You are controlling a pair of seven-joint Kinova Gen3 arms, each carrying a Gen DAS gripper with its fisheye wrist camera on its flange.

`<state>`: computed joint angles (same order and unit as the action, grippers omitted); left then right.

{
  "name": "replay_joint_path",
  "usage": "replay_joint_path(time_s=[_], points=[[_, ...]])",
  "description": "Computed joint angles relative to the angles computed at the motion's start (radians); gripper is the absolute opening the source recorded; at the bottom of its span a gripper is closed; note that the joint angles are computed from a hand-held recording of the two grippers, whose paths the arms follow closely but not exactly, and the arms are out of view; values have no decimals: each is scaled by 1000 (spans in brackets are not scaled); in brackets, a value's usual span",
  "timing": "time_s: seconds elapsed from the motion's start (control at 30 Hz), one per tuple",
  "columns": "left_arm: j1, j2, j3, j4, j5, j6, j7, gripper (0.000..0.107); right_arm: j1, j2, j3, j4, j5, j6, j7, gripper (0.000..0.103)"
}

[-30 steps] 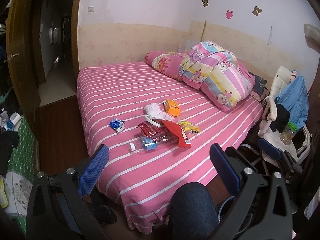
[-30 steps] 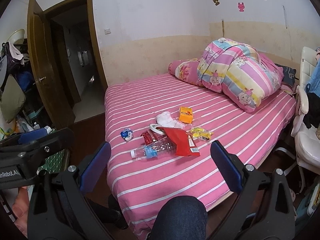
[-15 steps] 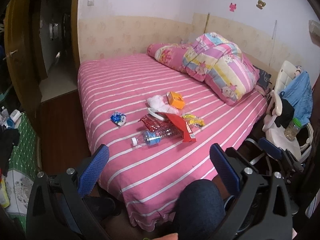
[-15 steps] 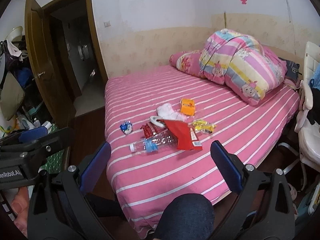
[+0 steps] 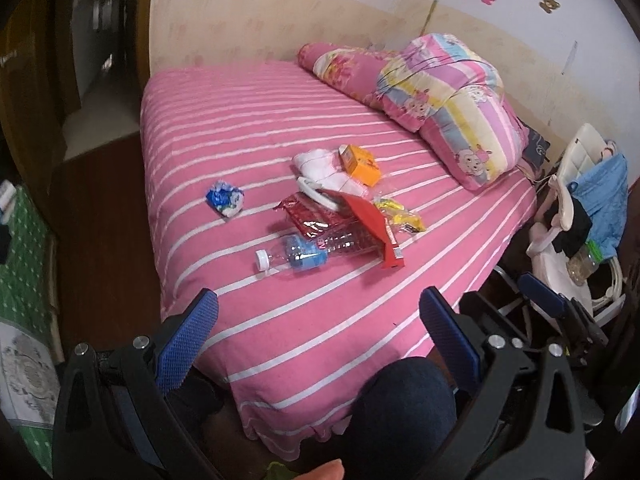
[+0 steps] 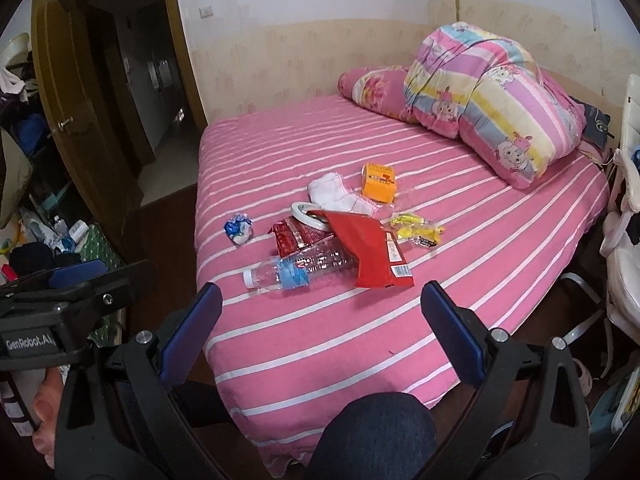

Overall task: Collect trash
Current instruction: 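Reach left tool to blue tissue pack while right tool reaches red snack wrapper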

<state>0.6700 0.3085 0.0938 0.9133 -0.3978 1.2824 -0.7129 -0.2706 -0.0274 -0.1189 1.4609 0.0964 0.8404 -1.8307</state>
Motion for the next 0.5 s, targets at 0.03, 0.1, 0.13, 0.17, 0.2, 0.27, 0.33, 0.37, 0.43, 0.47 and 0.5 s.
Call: replay_joint_path(time_s=[0.03,0.1,0.13,0.17,0.2,0.27,0.33,0.37,0.43,0.47,0.5], points=[[-29,-2,1,23,33,-26,-5,98,1,16,3,-10,-5,2,8,99],[-69,-2,1,49,74,-55,-16,98,2,47,9,-30,-13,10,21,99],[-90,0,3,60,96,-70,-24,98,2,63,11,-40,-16,12,25,99],[-112,3,4,74,120,-89,-36,98,2,81,14,-49,-21,14,33,99],[-130,10,3,80,138,-99,-44,98,2,95,17,-57,-24,16,39,99],[-160,19,2,95,171,-121,-64,98,0,128,23,-79,-25,22,46,99],[-186,30,0,107,199,-137,-81,98,2,158,29,-100,-39,30,58,99],[-201,37,1,112,218,-147,-93,98,2,172,31,-110,-42,33,60,99],[-224,43,2,129,249,-169,-113,98,-1,193,36,-124,-44,41,61,99],[-237,47,2,137,264,-181,-125,98,-4,205,38,-131,-42,43,60,99],[-240,50,1,140,270,-186,-130,98,-6,215,40,-138,-40,46,59,99]])
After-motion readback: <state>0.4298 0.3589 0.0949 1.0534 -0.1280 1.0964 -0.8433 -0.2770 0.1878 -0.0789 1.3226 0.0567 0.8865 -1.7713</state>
